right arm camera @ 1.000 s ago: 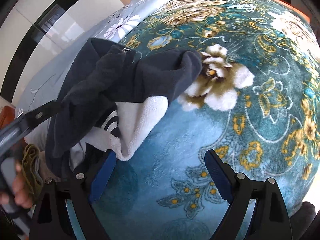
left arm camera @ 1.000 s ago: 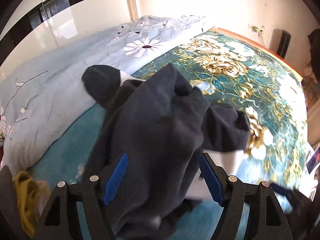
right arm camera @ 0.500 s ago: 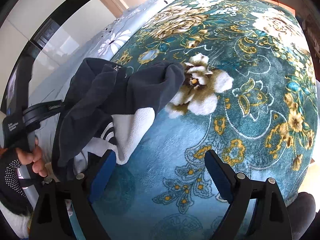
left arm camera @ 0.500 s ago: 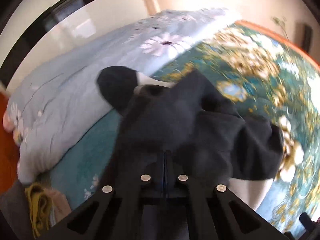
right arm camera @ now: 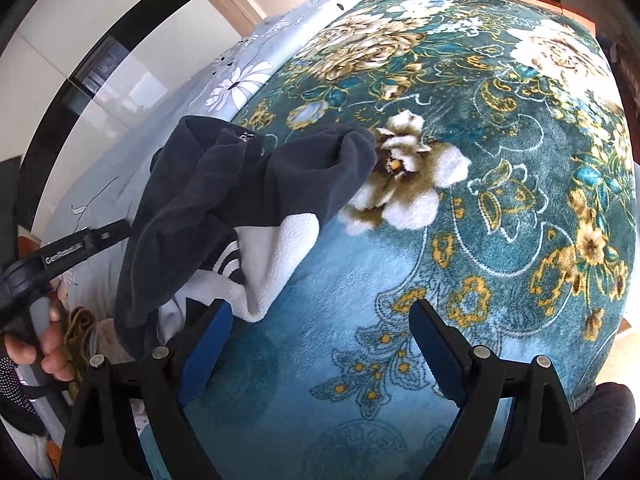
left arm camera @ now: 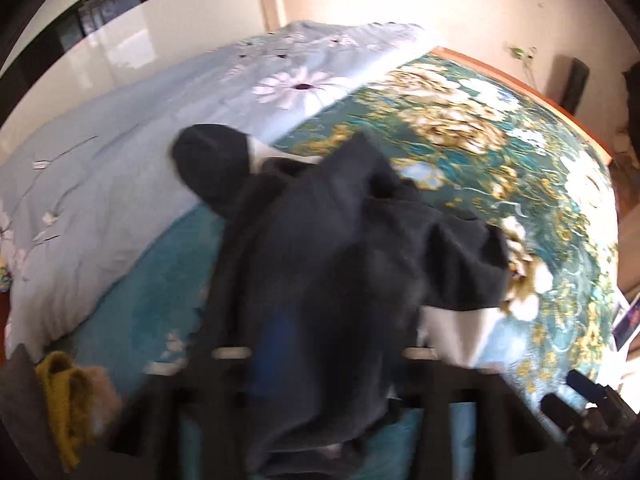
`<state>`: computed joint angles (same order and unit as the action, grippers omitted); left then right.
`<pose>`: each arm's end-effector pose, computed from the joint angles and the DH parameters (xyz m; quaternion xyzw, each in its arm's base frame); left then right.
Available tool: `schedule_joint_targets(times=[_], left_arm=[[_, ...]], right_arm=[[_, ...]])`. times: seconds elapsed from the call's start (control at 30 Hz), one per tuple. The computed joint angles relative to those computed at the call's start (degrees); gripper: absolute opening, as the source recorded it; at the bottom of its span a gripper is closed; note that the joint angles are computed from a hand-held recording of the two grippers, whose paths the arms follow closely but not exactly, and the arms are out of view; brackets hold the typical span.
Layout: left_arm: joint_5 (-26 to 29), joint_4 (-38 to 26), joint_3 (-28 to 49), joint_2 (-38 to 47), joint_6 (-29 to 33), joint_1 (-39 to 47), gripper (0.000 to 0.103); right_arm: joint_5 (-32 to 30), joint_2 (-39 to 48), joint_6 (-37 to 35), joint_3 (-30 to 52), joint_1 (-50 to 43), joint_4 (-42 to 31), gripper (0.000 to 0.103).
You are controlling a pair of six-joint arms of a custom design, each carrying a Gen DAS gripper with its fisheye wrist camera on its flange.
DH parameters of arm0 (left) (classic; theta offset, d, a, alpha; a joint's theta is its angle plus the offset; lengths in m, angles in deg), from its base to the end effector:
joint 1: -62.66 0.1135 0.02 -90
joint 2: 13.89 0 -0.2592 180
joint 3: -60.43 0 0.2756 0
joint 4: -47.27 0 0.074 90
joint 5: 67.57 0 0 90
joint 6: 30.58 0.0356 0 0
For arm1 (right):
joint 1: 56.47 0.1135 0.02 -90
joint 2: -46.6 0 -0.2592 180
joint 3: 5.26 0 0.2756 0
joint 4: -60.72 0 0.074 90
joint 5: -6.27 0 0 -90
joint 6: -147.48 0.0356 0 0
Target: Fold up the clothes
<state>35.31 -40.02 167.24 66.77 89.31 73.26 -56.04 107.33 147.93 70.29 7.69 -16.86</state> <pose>0.2745 0.0433 0.3955 0.1888 0.9441 -0.0162 0.2699 0.1055 0.1800 0.3163 0.2695 0.9061 0.1719 0.2771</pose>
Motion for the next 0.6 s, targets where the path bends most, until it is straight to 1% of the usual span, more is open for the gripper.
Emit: schedule_joint_targets(times=[0.03, 0.1, 0.17, 0.23, 0.27, 0.3, 0.33, 0.37, 0.4, 0.43, 0.47, 0.53, 0.57, 0.6], left_arm=[[-1.57, 1.75, -1.63, -0.98, -0.70, -2.05, 0.071], [-9.44, 6.63, -5.97, -2.17, -1.56, -7.83, 0.075], [-17.60, 10.69, -9.45, -2.17, -1.94, -12.93, 0.075], [-23.25, 14.04, -11.73, -1.34, -2.48, -15.49, 0.074], [-24.80, 15.19, -12.06, -0.72, -3.43, -15.97, 0.074], [-24.97, 15.57, -11.70, -0.17, -4.66, -15.71, 0.066], [-25.08, 15.23, -10.74, 0.69, -6.09, -15.23, 0.038], [-25.29, 14.69, -9.59, 1.69, -7.60, -14.74, 0.020], [-25.21, 13.72, -8.16, 2.68, -9.19, -14.13, 0.009], [-25.02, 12.59, -6.60, 3.68, -10.81, -13.47, 0.008], [-22.98, 11.14, -4.74, 4.43, -11.62, -11.91, 0.008], [-16.97, 7.61, -0.49, 5.64, -12.50, -8.04, 0.008], [-11.74, 4.69, 2.89, 6.35, -12.60, -5.16, 0.008], [-4.37, 1.29, 7.11, 6.98, -11.69, -1.41, 0.008]], right_arm=[[0.15, -0.02, -0.34, 0.22, 0.03, -0.01, 0.091], [-0.01, -0.36, -1.48, 0.34, -0.29, 0.27, 0.091], [-0.87, -1.05, -2.47, -0.11, -0.90, 0.71, 0.091], [-1.70, -1.93, -2.97, -0.67, -1.18, 0.64, 0.091], [-2.11, -2.37, -3.19, -0.95, -1.30, 0.56, 0.091], [-2.29, -2.94, -3.28, -1.25, -1.29, 0.41, 0.091], [-2.49, -3.61, -3.37, -1.63, -1.36, 0.28, 0.091], [-2.84, -4.44, -3.35, -2.22, -1.59, 0.30, 0.091], [-3.20, -5.14, -3.33, -2.77, -1.87, 0.46, 0.091], [-3.53, -5.80, -3.19, -3.36, -2.09, 0.68, 0.091], [-3.86, -6.46, -3.00, -3.96, -2.30, 0.91, 0.091], [-4.79, -7.41, -3.50, -4.86, -2.85, 1.54, 0.091], [-5.25, -7.69, -3.89, -5.07, -3.21, 1.66, 0.091], [-5.51, -8.06, -4.18, -5.18, -3.53, 1.59, 0.091]])
